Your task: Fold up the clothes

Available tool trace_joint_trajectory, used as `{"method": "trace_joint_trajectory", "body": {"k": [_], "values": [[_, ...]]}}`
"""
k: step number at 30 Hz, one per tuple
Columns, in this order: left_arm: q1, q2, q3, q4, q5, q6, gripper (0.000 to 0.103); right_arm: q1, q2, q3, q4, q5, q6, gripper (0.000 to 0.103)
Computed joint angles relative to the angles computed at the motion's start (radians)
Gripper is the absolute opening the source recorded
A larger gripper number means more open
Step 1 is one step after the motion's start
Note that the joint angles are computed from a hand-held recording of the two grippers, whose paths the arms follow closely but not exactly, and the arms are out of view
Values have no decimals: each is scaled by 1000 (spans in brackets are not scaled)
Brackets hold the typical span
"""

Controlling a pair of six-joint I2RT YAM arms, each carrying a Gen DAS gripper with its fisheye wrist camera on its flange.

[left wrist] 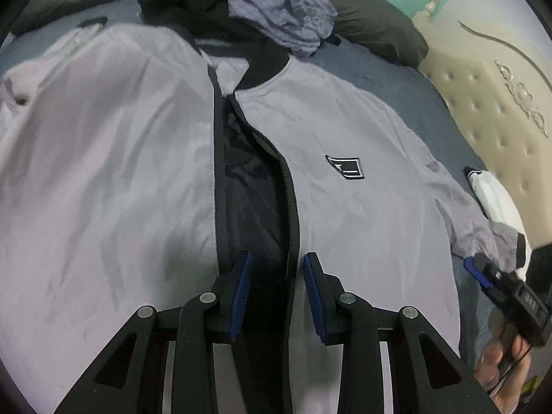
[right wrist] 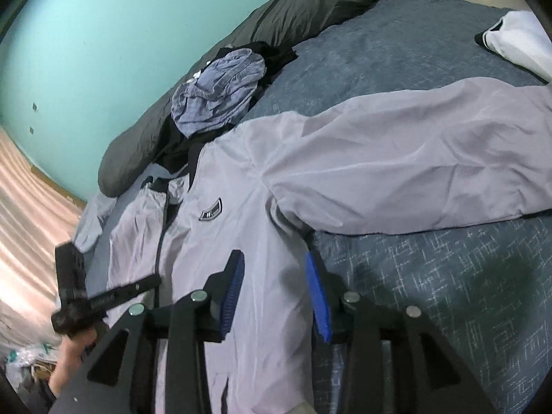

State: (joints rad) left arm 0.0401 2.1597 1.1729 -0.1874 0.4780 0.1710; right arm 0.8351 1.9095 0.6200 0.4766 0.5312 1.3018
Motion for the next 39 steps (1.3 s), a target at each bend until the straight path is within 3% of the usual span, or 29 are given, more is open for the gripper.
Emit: {"method": "trace_joint_trajectory", "body": {"k": [2,5,7,8,23,27,33,39], "values": [[-7,24,19,-5,2,-8,33,7,19,-9,50,8,-4,38],[-8,38,30,-9,15,-19,22,8,49,-16,105,6,-13,38],[-1,34,24,-9,24,-20,6,5,69,-10,118,-2,-23,38],[4,29,17,-8,28,-19,4,1,79,-9,130,-13,-23,38],[32,16,-2,-26,9,-13,4,-29,105,-72,255,-38,15,38],[45,-42,-45,-2,3,-19,7,-42,115,-92,288,-51,33,38],[72,-185,-195,121,-18,-37,10,-52,129,-108,327,-58,56,38],[4,-137,-172,113,-27,14,13,-45,133,-105,328,-53,62,38]]}}
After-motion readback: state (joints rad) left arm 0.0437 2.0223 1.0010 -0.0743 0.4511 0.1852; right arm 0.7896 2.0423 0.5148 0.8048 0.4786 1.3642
